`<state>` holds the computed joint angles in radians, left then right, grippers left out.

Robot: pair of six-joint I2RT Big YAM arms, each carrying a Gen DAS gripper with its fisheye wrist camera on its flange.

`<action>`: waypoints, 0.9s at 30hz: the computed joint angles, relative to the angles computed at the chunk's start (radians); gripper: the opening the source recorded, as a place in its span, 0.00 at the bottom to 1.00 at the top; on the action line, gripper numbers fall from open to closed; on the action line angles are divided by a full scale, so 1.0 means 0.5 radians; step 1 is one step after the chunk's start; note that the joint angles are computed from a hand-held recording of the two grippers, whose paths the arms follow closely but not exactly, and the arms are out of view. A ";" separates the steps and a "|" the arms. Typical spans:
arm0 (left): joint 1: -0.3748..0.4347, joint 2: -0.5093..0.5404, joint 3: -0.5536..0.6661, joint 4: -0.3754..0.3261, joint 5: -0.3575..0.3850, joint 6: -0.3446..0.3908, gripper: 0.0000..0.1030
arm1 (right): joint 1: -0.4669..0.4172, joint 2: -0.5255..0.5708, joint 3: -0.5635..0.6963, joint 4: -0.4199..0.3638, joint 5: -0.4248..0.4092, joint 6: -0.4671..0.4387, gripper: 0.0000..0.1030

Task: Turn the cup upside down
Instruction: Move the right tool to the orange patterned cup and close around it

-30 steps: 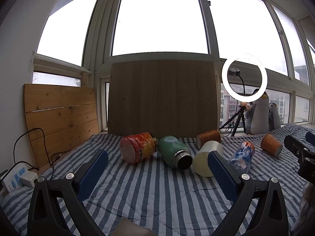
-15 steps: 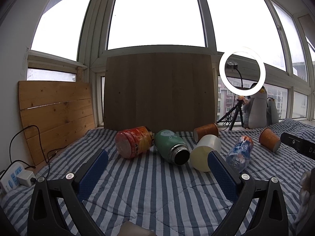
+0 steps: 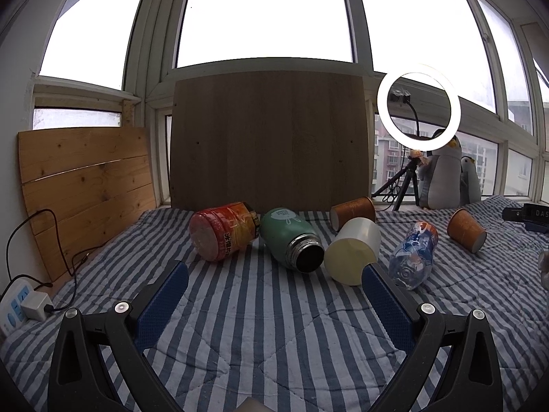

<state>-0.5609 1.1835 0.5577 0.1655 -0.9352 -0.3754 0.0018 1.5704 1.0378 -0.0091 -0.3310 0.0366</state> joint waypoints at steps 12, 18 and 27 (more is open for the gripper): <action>0.041 -0.030 -0.014 -0.036 0.073 -0.065 0.99 | 0.042 0.473 0.559 -0.343 0.135 -0.114 0.91; 0.033 -0.042 -0.027 0.001 0.072 -0.040 0.99 | 0.061 0.624 0.748 -0.470 0.111 -0.086 0.85; 0.033 -0.055 -0.027 -0.003 0.097 -0.038 0.99 | 0.096 0.696 0.842 -0.626 0.138 -0.138 0.54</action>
